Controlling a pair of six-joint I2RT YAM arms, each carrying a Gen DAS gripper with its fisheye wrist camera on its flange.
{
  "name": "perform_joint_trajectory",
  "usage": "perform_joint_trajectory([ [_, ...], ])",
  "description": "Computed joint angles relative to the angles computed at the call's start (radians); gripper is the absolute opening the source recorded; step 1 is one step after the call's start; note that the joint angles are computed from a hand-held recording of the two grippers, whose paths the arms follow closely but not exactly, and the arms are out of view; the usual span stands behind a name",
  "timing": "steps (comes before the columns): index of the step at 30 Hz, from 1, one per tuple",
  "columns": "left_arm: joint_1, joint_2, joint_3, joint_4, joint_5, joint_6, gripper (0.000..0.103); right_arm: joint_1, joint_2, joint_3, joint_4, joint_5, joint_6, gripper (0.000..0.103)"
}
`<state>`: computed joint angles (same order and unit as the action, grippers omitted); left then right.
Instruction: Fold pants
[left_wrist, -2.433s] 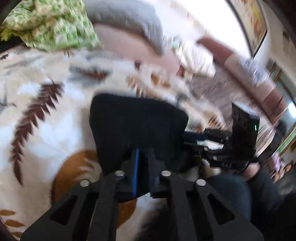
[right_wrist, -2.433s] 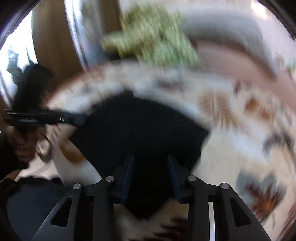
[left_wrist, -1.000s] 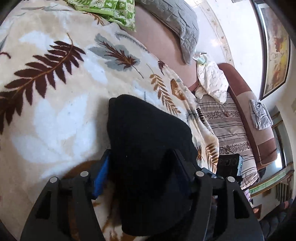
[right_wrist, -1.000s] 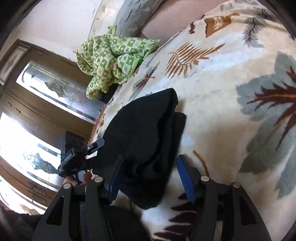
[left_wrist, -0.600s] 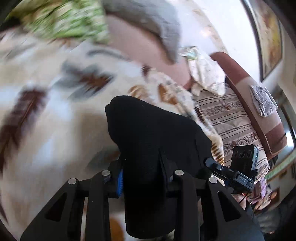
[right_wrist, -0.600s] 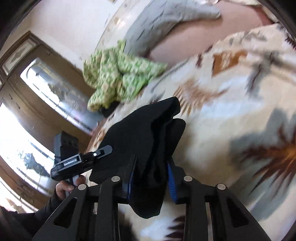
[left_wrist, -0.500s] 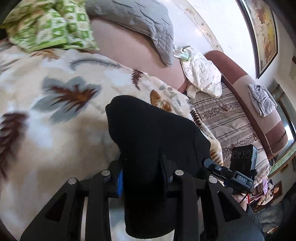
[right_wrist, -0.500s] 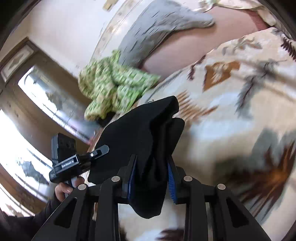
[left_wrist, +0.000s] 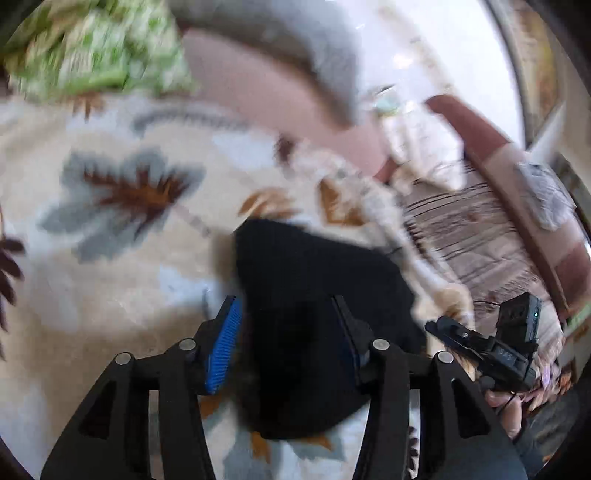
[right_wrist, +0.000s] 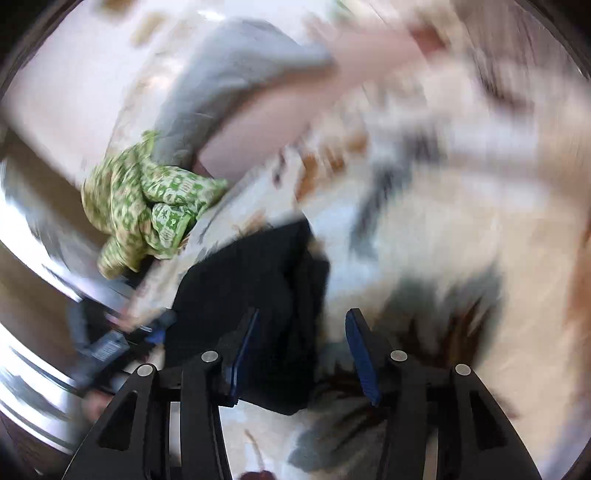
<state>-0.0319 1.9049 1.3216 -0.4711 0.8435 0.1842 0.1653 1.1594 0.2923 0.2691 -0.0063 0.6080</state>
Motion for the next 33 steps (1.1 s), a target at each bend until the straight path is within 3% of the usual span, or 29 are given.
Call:
perform_joint_trajectory([
  [2,0.009,-0.063,-0.038,-0.03,0.065,0.118,0.047,0.188,-0.072,0.033,-0.084,0.211,-0.132,0.046],
  [3,0.0,-0.078,-0.047,-0.051,0.07,0.178,0.045,0.241,-0.049,0.055,-0.087,0.253,-0.175,0.041],
  [4,-0.022,-0.075,-0.041,-0.095,0.054,0.248,0.033,0.287,0.0,0.081,-0.081,0.271,-0.216,0.036],
  [5,-0.049,-0.047,-0.017,-0.163,0.017,0.313,0.017,0.313,0.051,0.103,-0.087,0.287,-0.224,0.021],
  [6,-0.073,-0.016,0.006,-0.211,-0.018,0.348,0.013,0.326,0.134,0.151,-0.126,0.313,-0.22,0.015],
  [8,-0.105,0.036,0.006,-0.219,-0.073,0.412,0.009,0.316,0.259,0.204,-0.198,0.309,-0.173,0.015],
  [10,-0.084,0.076,0.034,-0.231,-0.02,0.38,0.004,0.321,0.25,0.187,-0.198,0.307,-0.154,0.016],
  [14,-0.083,0.127,0.097,-0.259,-0.006,0.371,0.002,0.342,0.232,0.183,-0.248,0.311,-0.134,0.016],
  [17,-0.089,0.062,0.06,-0.223,-0.032,0.359,0.001,0.342,0.208,0.18,-0.232,0.3,-0.12,0.017],
  [20,-0.05,0.005,0.046,-0.209,0.029,0.347,0.003,0.335,0.095,0.155,-0.229,0.291,-0.116,0.017],
  [22,-0.041,-0.009,0.048,-0.093,0.044,0.214,0.005,0.347,0.037,0.148,-0.186,0.342,-0.166,0.02],
  [24,-0.06,0.018,0.087,0.007,-0.016,0.061,0.005,0.344,0.055,0.189,-0.143,0.411,-0.245,0.021],
  [27,-0.107,0.115,0.196,0.004,-0.136,-0.031,0.005,0.292,0.186,0.259,-0.022,0.413,-0.351,0.021],
  [29,-0.149,0.189,0.256,-0.005,-0.27,-0.082,0.007,0.245,0.322,0.334,-0.02,0.42,-0.383,0.021],
  [31,-0.171,0.236,0.262,0.022,-0.335,-0.102,0.007,0.145,0.5,0.435,-0.118,0.279,-0.324,0.02],
  [33,-0.183,0.221,0.2,0.114,-0.365,-0.111,0.007,0.109,0.543,0.403,-0.041,0.225,-0.278,0.018],
])
